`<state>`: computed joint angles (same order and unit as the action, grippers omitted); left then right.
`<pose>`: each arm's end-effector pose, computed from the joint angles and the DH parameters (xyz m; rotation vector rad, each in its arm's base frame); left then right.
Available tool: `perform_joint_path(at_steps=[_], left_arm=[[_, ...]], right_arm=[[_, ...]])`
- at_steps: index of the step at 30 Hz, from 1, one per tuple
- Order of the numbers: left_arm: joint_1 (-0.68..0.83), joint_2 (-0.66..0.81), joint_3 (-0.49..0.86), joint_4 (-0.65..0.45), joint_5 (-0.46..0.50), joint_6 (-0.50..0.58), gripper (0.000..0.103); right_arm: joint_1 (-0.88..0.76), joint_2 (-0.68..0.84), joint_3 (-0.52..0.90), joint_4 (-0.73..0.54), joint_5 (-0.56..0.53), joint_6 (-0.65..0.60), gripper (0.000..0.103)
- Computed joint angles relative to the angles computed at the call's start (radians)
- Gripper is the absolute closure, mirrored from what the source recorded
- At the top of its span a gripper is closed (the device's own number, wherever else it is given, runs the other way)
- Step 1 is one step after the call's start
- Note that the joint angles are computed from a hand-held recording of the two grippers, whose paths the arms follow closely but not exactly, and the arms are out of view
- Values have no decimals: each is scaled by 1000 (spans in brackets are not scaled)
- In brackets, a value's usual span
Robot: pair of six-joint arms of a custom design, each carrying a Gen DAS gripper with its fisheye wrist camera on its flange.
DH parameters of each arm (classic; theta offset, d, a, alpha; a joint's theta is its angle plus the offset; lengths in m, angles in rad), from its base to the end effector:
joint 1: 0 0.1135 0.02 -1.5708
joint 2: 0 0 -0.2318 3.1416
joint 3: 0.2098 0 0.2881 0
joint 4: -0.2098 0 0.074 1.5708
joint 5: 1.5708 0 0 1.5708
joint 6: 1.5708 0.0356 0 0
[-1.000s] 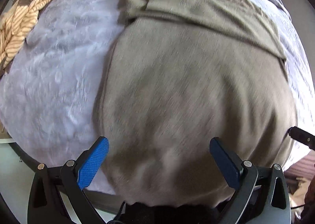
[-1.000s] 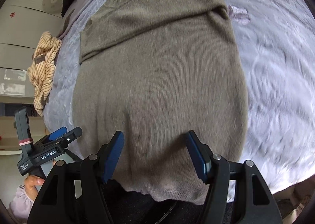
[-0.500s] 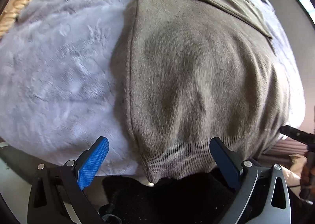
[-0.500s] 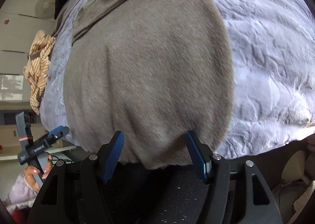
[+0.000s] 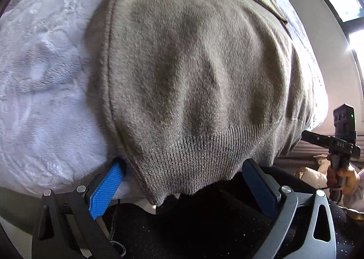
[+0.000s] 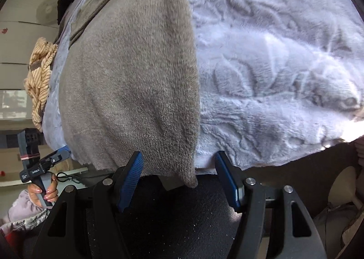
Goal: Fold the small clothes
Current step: 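Move both grippers to the sweater hem, then grasp the hem with the left gripper while the right gripper grasps the hem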
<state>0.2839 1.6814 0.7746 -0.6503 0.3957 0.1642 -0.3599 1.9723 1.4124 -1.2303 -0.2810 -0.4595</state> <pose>0.2611 0.0619 0.0521 -0.1745 2.9804 -0.5790 0.3382 -0.1167 0.1224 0.1029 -3.0068 -0.5222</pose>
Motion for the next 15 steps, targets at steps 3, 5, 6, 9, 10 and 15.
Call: perform_joint_path(at_steps=[3,5,6,9,10,15], left_arm=[[-14,32,13,20,-10,-1,0],[-24,45,24,25,0,-21,0],[-18,39,27,15,19,-22,0],[-22,38,46,1,112,-33,0],[-26,37,49,-4,133,-32,0],[-57,84,84,2,148,-68,7]], right_arm=[[10,30,-1,5,-31,-1,32],[12,38,-3,-2,-52,-6,31],[9,48,6,-21,-79,-19,31],[0,60,10,-68,-131,-62,31],[1,63,10,-75,-139,-71,31],[-6,101,11,-55,-152,-53,31]])
